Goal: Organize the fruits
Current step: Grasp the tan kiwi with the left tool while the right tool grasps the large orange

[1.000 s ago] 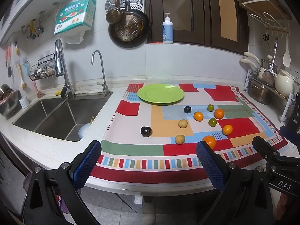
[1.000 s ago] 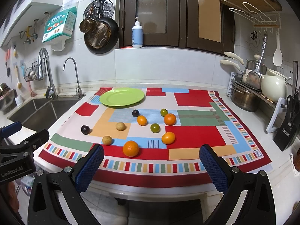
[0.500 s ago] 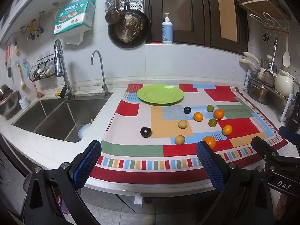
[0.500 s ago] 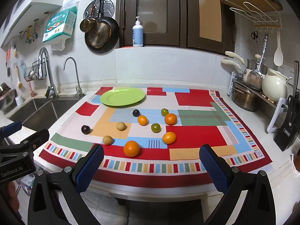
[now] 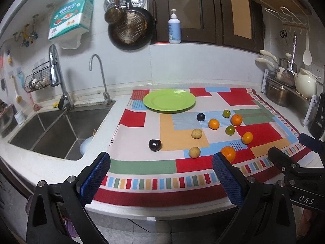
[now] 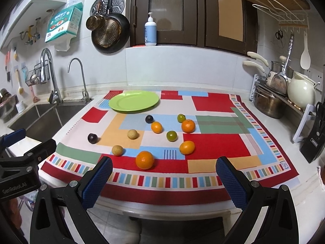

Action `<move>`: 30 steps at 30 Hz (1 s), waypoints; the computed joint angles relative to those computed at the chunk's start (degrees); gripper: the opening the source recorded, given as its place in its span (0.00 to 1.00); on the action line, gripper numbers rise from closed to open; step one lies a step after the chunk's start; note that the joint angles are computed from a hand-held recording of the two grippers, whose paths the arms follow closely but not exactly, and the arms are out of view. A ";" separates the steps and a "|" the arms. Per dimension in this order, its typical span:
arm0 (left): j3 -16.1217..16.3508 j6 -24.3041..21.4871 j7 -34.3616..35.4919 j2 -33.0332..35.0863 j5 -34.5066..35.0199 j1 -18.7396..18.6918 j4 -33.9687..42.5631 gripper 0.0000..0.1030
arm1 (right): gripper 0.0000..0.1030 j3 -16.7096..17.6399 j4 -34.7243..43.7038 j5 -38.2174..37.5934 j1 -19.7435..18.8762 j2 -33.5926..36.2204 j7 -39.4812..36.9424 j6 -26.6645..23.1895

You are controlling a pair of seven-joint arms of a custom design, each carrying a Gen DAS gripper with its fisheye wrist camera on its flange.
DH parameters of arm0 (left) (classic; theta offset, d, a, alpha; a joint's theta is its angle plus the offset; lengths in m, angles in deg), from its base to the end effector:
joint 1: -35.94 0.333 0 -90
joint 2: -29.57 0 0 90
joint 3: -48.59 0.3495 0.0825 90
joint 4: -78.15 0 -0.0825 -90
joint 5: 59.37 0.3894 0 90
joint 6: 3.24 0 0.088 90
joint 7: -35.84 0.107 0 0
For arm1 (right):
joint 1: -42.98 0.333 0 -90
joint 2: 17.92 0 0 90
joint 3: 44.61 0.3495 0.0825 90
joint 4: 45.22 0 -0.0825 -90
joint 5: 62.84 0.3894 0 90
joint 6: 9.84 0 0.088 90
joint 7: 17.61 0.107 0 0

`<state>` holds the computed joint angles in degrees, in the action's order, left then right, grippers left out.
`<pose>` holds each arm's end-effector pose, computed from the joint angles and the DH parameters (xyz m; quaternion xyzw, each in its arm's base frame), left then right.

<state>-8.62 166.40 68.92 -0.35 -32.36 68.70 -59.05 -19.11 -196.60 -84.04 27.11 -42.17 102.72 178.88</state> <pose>0.4137 -0.2872 0.5266 -0.6191 0.6206 -0.3216 0.3580 0.4178 0.1267 0.5118 -0.6463 0.5841 -0.3334 0.3606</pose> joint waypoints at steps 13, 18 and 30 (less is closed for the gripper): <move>-1.38 4.28 7.82 19.18 10.13 3.61 6.72 0.72 | 0.99 9.04 7.28 -4.36 -7.70 7.19 4.81 -4.27; 0.01 1.97 13.04 28.82 14.50 1.11 10.92 0.64 | 0.93 9.96 10.59 -7.37 -8.11 11.00 8.39 -8.18; 2.03 -5.00 38.16 43.05 1.31 -5.14 18.56 0.45 | 0.74 -2.07 15.91 0.56 6.43 19.77 2.00 -16.20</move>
